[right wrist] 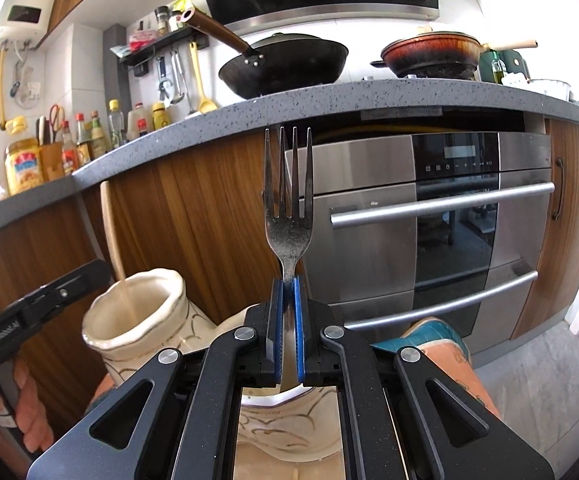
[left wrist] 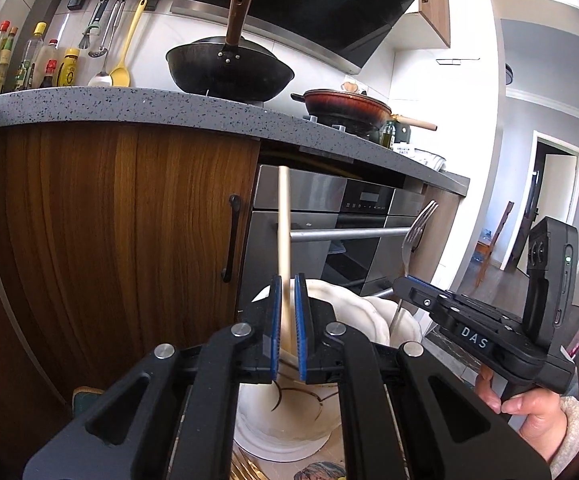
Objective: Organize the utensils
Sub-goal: 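Drop the chopstick into the larger cup while the right drops the fork into the smaller, then withdraw both open tools from the holder back over the placemat utensils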
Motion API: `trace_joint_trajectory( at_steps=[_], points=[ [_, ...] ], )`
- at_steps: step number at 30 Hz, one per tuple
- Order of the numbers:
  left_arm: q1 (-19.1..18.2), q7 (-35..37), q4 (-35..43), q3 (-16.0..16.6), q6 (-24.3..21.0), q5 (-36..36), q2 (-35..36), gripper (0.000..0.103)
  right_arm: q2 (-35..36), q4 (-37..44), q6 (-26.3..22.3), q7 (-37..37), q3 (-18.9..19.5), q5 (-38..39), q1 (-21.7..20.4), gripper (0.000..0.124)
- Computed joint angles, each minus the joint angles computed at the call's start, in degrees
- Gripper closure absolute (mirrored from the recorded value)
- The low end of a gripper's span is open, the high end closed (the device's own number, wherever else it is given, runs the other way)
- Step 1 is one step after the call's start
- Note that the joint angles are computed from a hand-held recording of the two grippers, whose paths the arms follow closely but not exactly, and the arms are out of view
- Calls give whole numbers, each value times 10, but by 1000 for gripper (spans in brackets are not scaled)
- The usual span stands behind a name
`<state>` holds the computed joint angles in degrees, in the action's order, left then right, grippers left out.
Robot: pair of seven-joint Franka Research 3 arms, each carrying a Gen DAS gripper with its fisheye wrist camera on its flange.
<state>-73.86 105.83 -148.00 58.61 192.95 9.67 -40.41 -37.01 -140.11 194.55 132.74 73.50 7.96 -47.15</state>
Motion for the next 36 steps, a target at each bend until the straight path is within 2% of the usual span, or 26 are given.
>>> trace_joint_trajectory(
  at_steps=[15,16,18,26,31,35,36],
  points=[
    [8,-9,-2,-5,6,7,10,94,10,8,-30,13,7,-18,-13,118],
    [8,-10,-2,-4,7,8,9,93,12,9,-33,15,7,-20,-14,118],
    [7,-13,-3,-3,10,10,8,86,16,9,-33,19,7,-23,-14,118],
    [9,-20,-4,-1,13,22,5,83,14,8,-30,26,8,-31,-19,118],
    [12,-24,-5,-1,15,26,6,76,3,4,-22,33,6,-25,-19,106],
    [22,-29,-6,-8,20,30,13,74,-3,0,-24,36,-1,-21,-12,97],
    [29,-32,-7,-13,22,31,15,69,-6,-3,-25,37,-6,-20,-7,93]
  ],
)
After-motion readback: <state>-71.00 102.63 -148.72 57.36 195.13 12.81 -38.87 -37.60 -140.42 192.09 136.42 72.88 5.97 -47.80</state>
